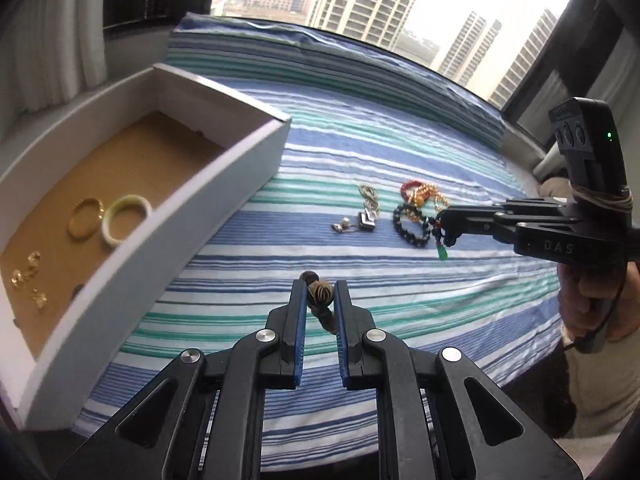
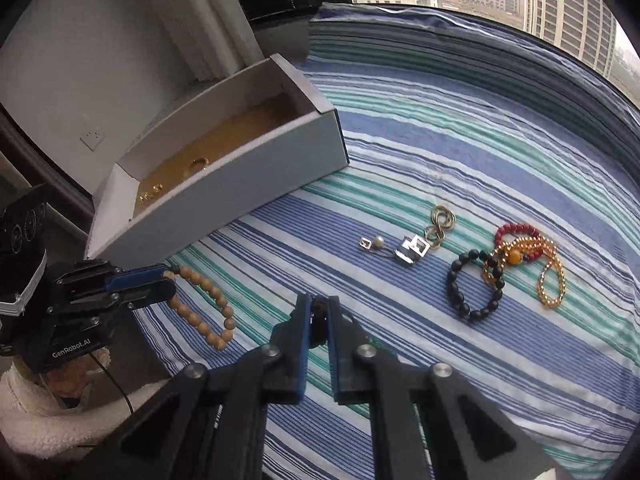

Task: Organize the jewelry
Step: 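Carry the wooden bracelet and jade pendant into the white box and open both tools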

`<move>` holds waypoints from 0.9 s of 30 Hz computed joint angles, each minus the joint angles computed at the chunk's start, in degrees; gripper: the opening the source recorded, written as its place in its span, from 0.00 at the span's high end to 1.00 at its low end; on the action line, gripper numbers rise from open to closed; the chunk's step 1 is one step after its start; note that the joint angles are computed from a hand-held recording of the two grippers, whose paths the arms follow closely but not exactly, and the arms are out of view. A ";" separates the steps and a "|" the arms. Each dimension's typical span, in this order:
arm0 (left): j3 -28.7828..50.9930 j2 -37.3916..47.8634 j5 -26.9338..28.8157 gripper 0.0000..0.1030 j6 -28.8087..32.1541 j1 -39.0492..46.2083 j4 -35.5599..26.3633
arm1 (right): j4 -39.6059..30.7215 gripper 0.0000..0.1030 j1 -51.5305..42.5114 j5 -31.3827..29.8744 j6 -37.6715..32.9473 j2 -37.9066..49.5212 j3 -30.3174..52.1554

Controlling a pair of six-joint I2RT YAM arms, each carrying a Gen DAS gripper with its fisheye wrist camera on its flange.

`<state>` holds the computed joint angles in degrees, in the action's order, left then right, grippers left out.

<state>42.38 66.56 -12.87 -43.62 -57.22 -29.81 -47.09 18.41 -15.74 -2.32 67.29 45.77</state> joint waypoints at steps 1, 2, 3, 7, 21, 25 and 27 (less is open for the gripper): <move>1.43 -3.06 -0.62 0.89 0.97 1.56 -4.09 | -0.08 0.92 1.93 -0.14 1.38 0.62 2.76; 2.86 -6.18 -0.86 0.89 2.27 3.72 -8.12 | 0.21 0.92 4.01 -0.16 2.99 1.47 5.38; 4.29 -8.67 -0.97 0.89 3.77 6.13 -11.66 | 1.06 0.92 6.56 0.08 4.93 2.73 7.86; 7.73 -14.62 -1.54 0.89 10.86 18.01 -20.45 | 5.39 0.92 15.89 2.03 10.36 10.02 17.71; -7.65 -10.92 16.31 0.89 30.38 59.11 -6.56 | 9.58 0.92 33.95 6.69 15.13 49.08 48.08; -12.45 -9.35 15.12 0.89 31.70 62.46 -2.77 | 12.47 0.90 36.24 7.43 17.25 53.33 47.86; -14.19 -8.55 14.70 0.87 32.75 63.99 -1.36 | 14.35 0.90 36.81 7.76 18.27 53.47 46.30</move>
<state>28.19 58.01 1.83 -10.87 6.77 -31.17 -32.74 55.23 -7.98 15.95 120.76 92.08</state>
